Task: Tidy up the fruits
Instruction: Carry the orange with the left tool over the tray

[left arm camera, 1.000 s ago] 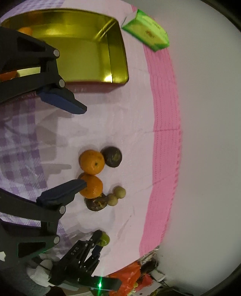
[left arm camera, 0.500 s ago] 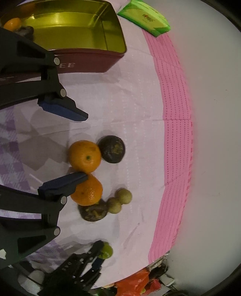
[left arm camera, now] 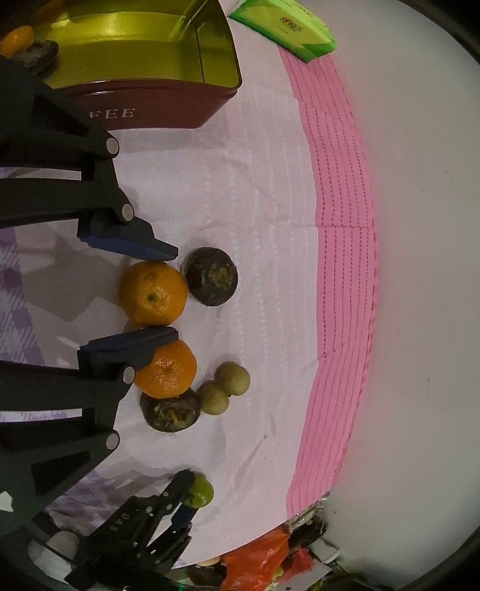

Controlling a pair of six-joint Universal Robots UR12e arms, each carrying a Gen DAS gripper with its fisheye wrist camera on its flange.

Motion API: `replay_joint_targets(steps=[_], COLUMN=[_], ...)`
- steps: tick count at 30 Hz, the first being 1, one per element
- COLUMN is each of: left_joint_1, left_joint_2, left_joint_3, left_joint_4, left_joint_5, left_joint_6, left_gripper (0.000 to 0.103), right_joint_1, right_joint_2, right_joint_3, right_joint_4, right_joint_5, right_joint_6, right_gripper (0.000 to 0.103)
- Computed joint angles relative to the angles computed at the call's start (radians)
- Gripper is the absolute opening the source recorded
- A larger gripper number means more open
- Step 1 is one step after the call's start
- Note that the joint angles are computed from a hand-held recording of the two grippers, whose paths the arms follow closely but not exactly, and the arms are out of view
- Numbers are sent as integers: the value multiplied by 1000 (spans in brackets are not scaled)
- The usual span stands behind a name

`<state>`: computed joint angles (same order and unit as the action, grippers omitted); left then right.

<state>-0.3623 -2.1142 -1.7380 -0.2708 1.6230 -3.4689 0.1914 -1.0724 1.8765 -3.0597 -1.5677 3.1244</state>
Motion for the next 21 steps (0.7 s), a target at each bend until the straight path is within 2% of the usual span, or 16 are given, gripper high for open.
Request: replay_joint_targets(steps=[12,21], left_joint_1=[-5,-10], left_joint_2=[33,72], left_joint_3=[-30,-69], left_joint_4=[-17,5], left_joint_5=[-3,-5], left_joint_6=[-20,-36], left_gripper=[31,31], right_joint_1=[0,0], right_joint_2=[1,0], right_joint_3=[-1,-1], right_joint_4=[0,1], right_joint_5=[1,0], right_joint_6=[1,0], right_gripper=[39,39])
